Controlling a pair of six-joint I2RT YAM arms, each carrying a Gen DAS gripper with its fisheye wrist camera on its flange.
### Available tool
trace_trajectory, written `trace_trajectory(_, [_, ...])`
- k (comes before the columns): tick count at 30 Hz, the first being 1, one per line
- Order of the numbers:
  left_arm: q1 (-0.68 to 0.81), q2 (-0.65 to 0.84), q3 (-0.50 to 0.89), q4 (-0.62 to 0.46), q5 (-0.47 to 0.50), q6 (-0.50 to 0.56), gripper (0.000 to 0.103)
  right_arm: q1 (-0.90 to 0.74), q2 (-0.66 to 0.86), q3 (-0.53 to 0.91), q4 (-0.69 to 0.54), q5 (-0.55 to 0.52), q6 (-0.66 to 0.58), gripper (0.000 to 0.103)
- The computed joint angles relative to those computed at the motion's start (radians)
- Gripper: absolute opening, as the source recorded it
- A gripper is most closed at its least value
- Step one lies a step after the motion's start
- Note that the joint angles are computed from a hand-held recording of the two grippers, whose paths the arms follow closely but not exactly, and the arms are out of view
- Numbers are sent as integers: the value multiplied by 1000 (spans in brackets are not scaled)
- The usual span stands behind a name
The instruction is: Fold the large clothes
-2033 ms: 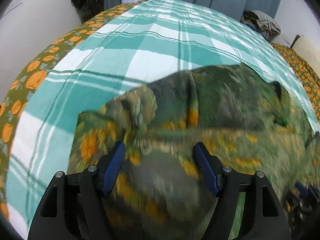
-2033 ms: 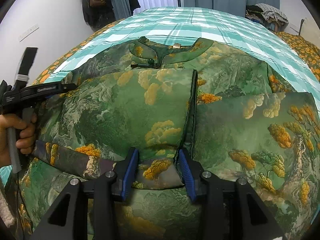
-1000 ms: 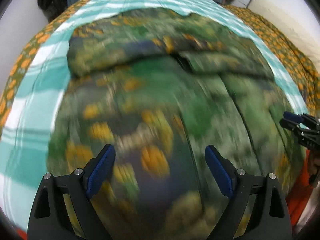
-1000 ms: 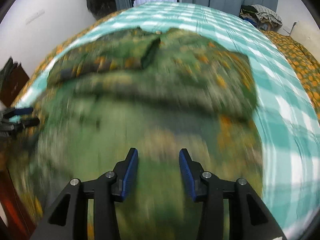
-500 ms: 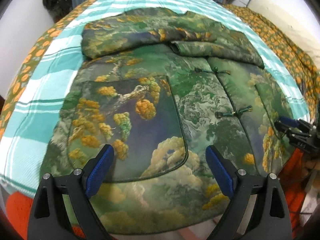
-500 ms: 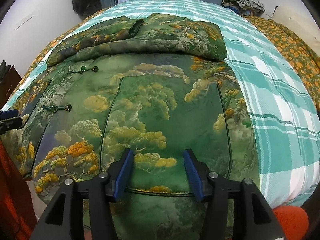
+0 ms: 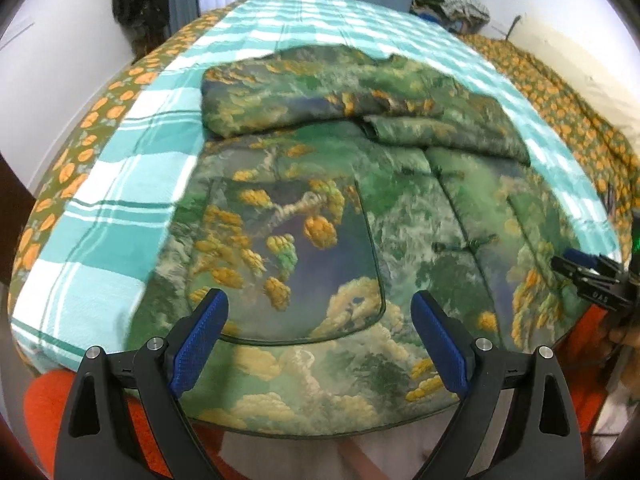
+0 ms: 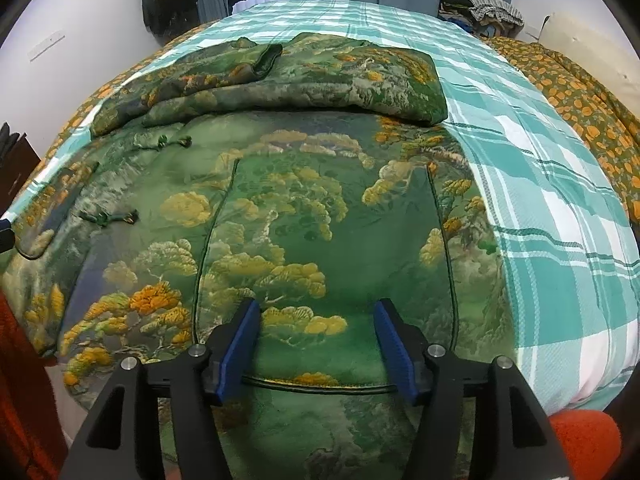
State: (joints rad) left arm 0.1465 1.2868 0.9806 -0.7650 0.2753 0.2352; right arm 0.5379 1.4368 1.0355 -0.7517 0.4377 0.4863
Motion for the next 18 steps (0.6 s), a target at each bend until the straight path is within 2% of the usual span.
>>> trace_trajectory(4, [164,60,94,-53,107,47,97,-55,-144,19,-65,5,-20,61])
trace_trajectory(10, [347,268,203,-132,151,157,97,-269,-268,63,-280,-114,-169,63])
trace_trajectory(14, [364,370,207,-140,161,187,97,-395,-287,53,-359,-231,-234,63])
trace_trajectory(18, [326,363,161,-89,120,188,99,-482,-273,3,-314,-358,-241,63])
